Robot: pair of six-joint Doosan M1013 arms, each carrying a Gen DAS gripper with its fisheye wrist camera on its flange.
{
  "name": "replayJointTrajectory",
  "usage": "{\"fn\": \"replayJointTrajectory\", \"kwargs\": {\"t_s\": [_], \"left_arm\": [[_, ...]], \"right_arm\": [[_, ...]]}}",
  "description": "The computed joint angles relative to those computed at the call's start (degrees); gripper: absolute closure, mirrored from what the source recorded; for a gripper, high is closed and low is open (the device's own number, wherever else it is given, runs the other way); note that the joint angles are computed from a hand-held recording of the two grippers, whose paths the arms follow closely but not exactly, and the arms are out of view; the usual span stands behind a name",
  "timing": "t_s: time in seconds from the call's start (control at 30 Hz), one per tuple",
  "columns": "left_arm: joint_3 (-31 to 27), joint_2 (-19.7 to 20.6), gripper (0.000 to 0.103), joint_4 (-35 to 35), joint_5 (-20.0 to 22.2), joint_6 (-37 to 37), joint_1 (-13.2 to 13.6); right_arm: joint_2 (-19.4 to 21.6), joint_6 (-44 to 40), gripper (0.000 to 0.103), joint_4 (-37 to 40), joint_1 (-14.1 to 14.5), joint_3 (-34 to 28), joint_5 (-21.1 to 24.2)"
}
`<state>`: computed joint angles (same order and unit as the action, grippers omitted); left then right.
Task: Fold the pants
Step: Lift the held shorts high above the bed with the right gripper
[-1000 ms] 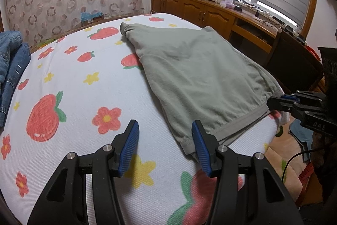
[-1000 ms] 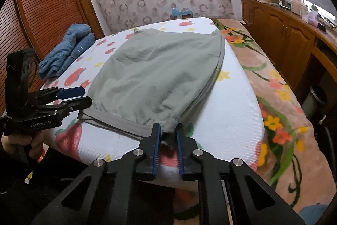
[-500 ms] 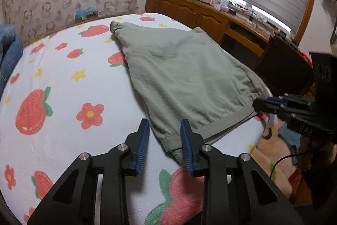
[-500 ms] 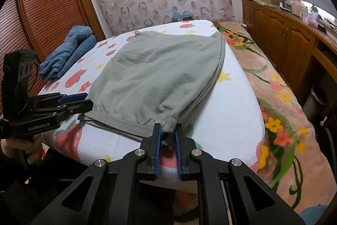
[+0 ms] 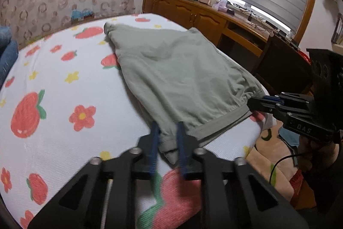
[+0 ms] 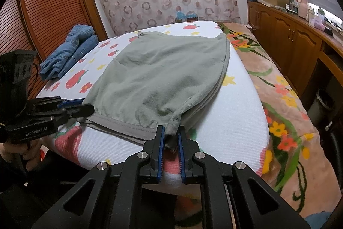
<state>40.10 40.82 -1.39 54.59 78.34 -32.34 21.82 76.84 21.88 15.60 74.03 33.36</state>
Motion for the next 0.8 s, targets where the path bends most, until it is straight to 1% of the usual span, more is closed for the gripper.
{"fn": "replayJointTrajectory", "kwargs": {"t_s": [0.1,0.3,0.5,0.63,0.8], "left_arm": [[1.07,-0.80,0.095,0.23,-2.17,0.80,-0.11],[1.74,-2.50,0.096,-1.22,-5.28,2.57,0.18],[1.64,-4.47,0.096,-2.31,-8.55,4.14,0.83],[0.58,-5.26,0.096,-1.43,-9.44,4.26,1.15],[-1.10,-5.95,0.096,0.44,-10.54,2.34,1.71]], "right_arm": [[0.02,-0.47,0.093,-0.17,0.07,-0.22,-0.05],[-0.89,-4.48,0.094,2.03,0.26,-0.46,-3.38],[-1.61,-9.29,0.094,4.61,0.61,-2.54,-5.62],[-1.81,-14.10,0.094,7.68,0.91,-4.47,-6.78],[-1.49,-18.99,0.094,10.87,1.44,-7.14,-7.64]]}}
